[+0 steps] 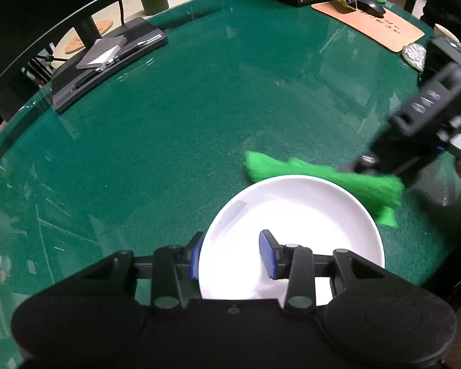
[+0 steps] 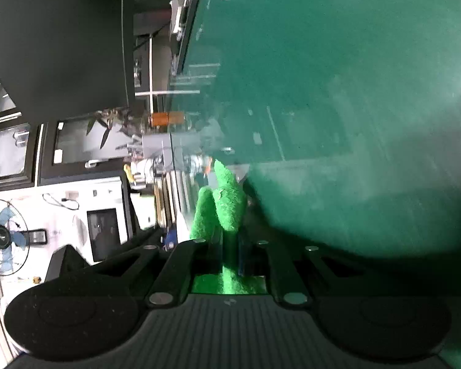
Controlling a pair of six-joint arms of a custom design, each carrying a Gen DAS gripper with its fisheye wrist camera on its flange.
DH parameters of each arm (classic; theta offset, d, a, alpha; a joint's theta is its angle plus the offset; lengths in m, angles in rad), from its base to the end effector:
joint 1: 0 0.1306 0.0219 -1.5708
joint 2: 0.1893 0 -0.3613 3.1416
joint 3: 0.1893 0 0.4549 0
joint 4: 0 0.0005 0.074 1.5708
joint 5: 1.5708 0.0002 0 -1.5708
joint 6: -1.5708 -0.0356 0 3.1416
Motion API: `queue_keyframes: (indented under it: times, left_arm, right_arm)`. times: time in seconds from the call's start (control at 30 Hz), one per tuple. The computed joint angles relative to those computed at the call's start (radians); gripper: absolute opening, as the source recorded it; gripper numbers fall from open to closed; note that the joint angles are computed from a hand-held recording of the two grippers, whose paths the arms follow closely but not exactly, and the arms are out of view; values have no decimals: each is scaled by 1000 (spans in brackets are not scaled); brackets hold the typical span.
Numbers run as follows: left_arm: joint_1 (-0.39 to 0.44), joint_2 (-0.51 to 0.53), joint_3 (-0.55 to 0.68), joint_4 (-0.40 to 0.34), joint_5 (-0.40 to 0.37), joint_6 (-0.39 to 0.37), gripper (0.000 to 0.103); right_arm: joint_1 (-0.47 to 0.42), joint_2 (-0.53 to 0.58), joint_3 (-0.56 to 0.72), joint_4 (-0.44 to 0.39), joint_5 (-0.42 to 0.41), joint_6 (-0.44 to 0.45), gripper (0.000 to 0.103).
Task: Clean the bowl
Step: 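Sweep the green cloth across the bowl interior with the right gripper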
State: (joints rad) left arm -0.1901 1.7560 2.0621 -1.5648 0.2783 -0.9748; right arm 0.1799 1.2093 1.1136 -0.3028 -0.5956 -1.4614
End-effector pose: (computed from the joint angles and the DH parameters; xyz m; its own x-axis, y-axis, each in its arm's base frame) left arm 0.6077 -0.1274 0.5009 -0.3057 0.8692 -0.3887 0.9219 0.3722 0.1073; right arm 0.4964 0.1101 0.4028 -0.6946 0.7100 0.1158 0.3078 0.1478 0.9399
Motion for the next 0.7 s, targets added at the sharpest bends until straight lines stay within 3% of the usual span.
queue_keyframes:
  times: [0.13,0.23,0.53,0.7]
  left_arm:
    - [-2,-3,-4,4,-7,2,38]
    - [-2,-7,-10,10,-8,2,38]
    - [-2,5,4,-4,3,-30,39]
    - [-5,9,9,-4,-4,-34,40]
  right_arm:
    - [12,143,142,3,-22,62,11]
    - [21,183,190,-12,-32,99,11]
    - [-9,-22,-17,-26,-30,26,10]
    - [1,25,27,-19,-2,40,10]
